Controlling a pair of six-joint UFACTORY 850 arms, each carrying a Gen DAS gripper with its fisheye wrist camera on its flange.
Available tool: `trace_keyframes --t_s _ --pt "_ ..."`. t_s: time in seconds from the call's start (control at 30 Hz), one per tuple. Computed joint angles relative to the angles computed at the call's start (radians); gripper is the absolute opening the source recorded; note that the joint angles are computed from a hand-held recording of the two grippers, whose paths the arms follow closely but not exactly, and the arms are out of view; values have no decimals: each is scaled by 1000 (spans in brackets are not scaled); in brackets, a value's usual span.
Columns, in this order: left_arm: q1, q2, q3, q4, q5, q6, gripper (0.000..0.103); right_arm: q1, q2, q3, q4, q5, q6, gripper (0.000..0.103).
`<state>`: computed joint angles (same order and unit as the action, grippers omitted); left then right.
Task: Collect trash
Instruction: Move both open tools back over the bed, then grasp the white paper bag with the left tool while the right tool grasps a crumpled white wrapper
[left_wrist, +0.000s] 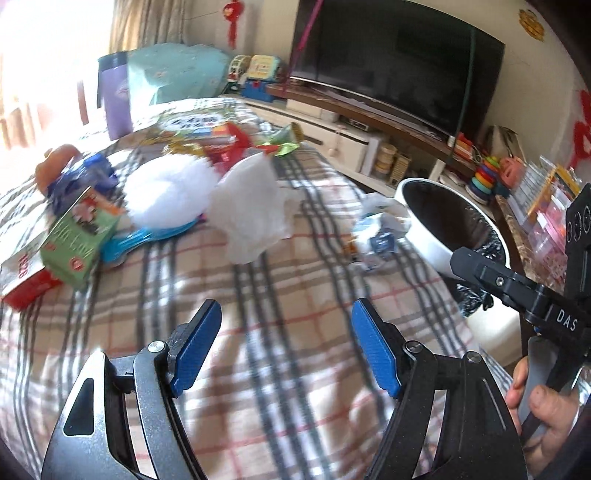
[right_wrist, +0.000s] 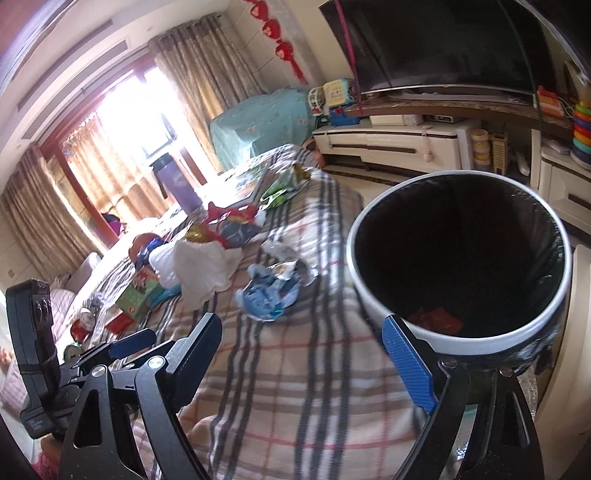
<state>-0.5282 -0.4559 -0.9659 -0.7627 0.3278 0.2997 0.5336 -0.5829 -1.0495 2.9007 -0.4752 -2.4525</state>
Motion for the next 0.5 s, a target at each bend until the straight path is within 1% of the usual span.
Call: trace_keyframes --t_s 0.3,0.5 --pt "45 7 27 -5 2 -21 75 26 -27 -47 -5 30 -15 90" --pt "72 -19 -5 49 -33 -47 75 27 -53 -87 -23 50 -11 90"
